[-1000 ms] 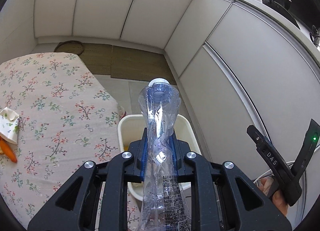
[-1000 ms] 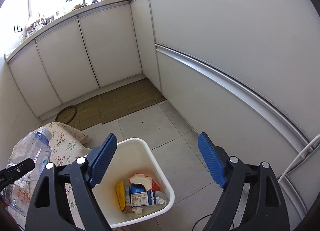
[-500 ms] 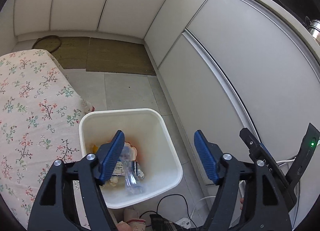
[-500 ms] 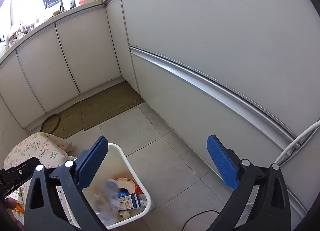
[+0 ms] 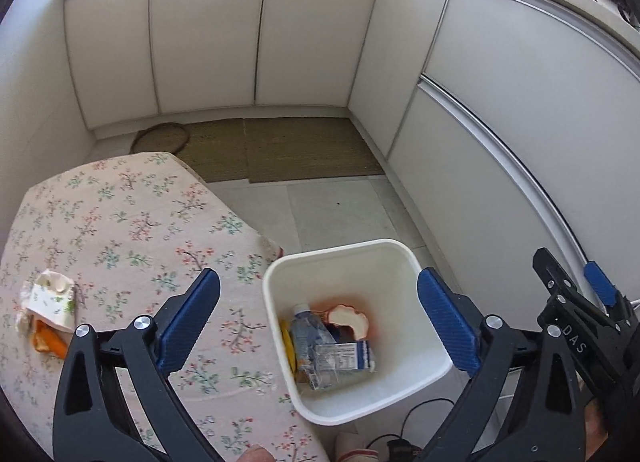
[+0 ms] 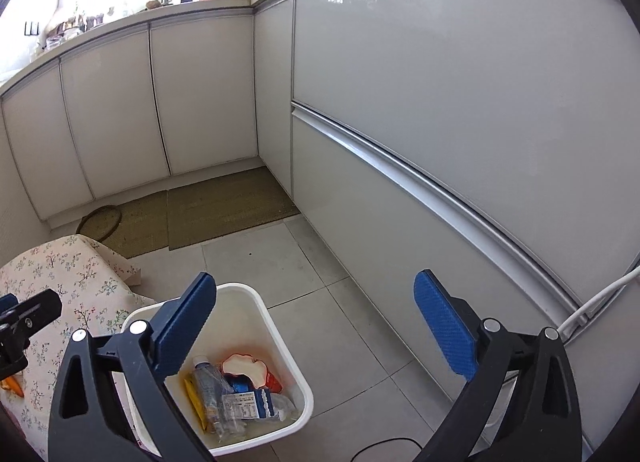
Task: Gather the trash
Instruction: 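Move both tools back over the table toward the remaining trash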
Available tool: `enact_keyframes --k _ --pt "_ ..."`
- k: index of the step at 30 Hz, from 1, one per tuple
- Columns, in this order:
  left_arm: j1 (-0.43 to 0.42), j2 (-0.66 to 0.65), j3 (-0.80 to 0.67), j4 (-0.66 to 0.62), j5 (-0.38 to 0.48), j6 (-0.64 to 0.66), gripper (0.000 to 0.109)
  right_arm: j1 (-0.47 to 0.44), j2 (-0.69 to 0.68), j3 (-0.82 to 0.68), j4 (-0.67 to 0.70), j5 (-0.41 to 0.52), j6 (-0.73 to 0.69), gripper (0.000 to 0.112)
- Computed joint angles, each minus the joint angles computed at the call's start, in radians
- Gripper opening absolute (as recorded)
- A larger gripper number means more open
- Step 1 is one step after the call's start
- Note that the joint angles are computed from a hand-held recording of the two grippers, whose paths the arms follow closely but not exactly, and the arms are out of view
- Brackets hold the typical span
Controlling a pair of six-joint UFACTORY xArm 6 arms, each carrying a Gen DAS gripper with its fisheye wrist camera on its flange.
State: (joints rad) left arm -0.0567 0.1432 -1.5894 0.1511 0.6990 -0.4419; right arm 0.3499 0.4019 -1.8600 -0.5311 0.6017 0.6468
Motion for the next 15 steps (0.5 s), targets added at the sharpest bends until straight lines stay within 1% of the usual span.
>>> enact_keyframes --k 3,6,8,11,15 --pt "0.024 -0.027 0.024 0.035 0.003 -0.004 0.096 0.029 0.010 -0.017 -0.026 0.009 -0.010 0.096" --pt "0.051 -0.060 0.066 0.054 -0.006 -0.003 0.096 0.059 0.027 -0.044 -0.015 0.019 -0.034 0.096" --pt "0.071 -0.089 0.108 0.067 -0.023 -0.011 0.096 0.084 0.041 -0.068 -0.010 0.021 -0.048 0.096" --pt "0.109 -0.133 0.175 0.106 -0.063 -0.058 0.096 0.119 0.065 -0.105 -0.015 0.026 -0.061 0.096" --pt "0.160 -0.148 0.183 0.060 -0.046 -0.030 0.096 0.170 0.125 -0.199 0.006 0.064 -0.107 0.096"
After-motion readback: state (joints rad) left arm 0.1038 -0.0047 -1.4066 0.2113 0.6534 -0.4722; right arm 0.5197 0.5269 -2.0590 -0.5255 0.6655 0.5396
